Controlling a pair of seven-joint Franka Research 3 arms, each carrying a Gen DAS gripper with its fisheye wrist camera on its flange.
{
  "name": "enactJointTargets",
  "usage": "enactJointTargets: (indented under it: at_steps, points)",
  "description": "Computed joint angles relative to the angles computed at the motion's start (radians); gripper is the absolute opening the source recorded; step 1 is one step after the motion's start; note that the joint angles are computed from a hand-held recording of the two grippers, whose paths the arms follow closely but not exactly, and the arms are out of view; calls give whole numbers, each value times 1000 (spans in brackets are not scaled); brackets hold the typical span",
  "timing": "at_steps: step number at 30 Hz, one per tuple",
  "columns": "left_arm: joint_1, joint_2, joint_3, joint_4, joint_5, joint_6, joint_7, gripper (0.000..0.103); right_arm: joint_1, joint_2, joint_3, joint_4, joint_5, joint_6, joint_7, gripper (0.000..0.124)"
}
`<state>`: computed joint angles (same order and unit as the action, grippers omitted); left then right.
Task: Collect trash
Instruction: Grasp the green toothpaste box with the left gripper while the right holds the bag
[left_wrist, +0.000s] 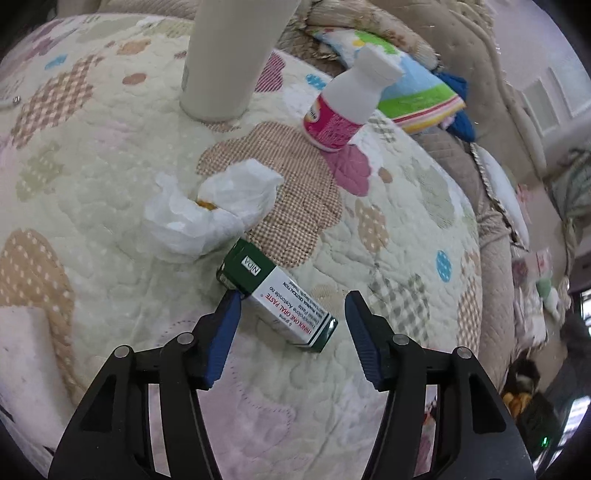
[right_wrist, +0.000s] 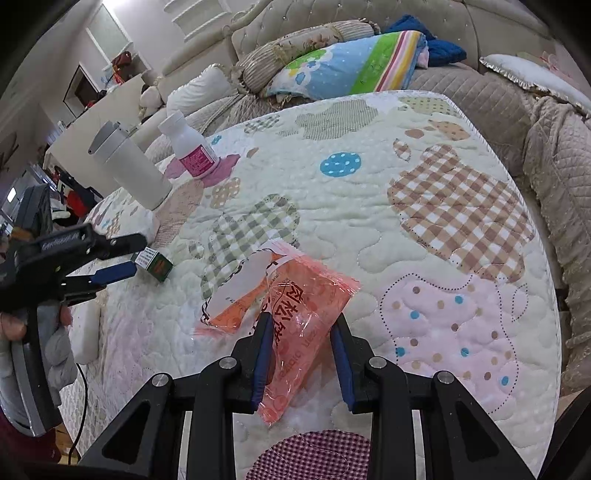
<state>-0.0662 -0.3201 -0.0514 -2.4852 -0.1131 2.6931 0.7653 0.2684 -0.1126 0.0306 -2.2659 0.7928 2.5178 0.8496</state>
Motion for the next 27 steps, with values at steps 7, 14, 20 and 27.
enactJointTargets:
  at_steps: [7, 14, 20, 27]
  points:
    - [23, 22, -32, 27, 107, -52, -33, 38, -5, -2, -6, -1, 13, -12, -27, 30]
    - [-66, -50, 15, -24, -20, -63, 177, 25, -11, -43, -18, -32, 28, -26, -65, 30]
    - [-118, -124, -6, -64, -56, -74, 228, 25, -13, -114, -39, -90, 87, -27, -84, 30]
    - [-160, -143, -61, -56, -19, -63, 194, 23, -24, -200, -64, -154, 84, -27, -80, 30]
